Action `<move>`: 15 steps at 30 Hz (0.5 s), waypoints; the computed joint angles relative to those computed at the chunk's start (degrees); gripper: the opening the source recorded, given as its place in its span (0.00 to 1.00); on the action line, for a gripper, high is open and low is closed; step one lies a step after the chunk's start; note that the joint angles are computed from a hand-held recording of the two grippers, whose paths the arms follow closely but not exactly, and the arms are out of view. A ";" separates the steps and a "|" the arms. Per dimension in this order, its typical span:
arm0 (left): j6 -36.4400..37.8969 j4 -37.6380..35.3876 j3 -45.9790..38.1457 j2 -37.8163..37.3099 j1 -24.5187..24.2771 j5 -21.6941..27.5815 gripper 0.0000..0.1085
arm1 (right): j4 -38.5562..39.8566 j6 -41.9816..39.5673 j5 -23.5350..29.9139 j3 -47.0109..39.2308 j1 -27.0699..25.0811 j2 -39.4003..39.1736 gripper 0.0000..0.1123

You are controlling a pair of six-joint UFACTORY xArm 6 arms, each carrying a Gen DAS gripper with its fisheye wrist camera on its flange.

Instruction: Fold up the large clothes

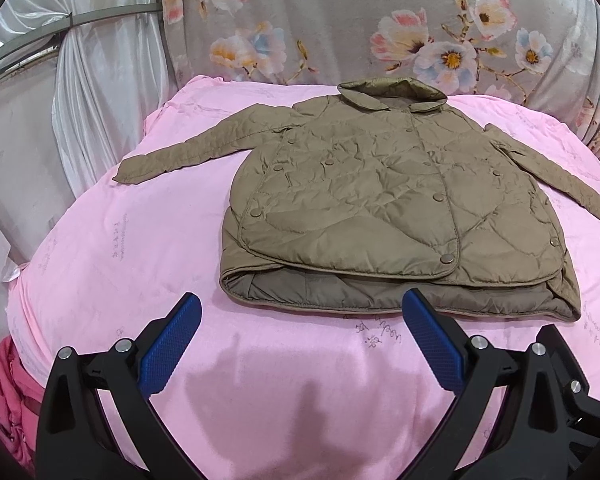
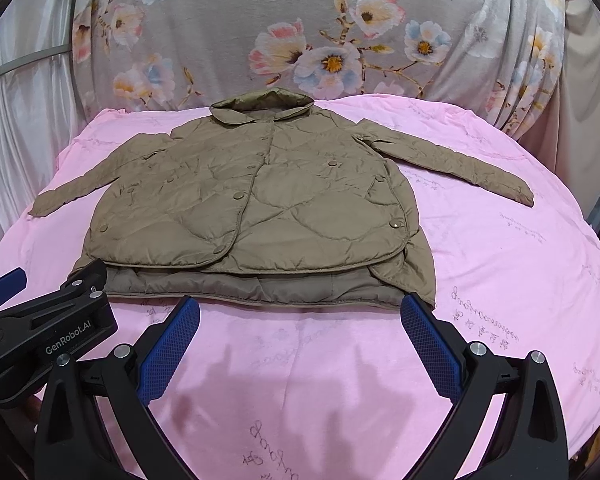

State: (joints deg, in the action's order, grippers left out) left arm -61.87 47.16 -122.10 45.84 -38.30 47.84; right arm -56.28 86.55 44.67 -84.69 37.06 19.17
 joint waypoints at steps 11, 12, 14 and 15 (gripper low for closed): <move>-0.24 0.41 0.05 0.06 -0.04 0.07 0.90 | -0.08 0.14 -0.10 -0.02 -0.07 0.12 0.87; -0.23 0.31 0.08 0.01 -0.02 0.08 0.90 | -0.13 0.11 -0.20 0.06 -0.15 0.09 0.87; -0.26 0.29 0.19 -0.06 -0.01 -0.03 0.90 | -0.06 0.10 -0.22 0.03 -0.14 0.10 0.87; -0.24 0.21 0.20 -0.06 0.01 -0.06 0.90 | -0.08 0.14 -0.19 0.07 -0.09 0.07 0.87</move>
State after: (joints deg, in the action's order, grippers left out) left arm -62.11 47.37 -121.90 45.78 -38.29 47.79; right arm -56.35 86.69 44.48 -84.62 36.97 19.24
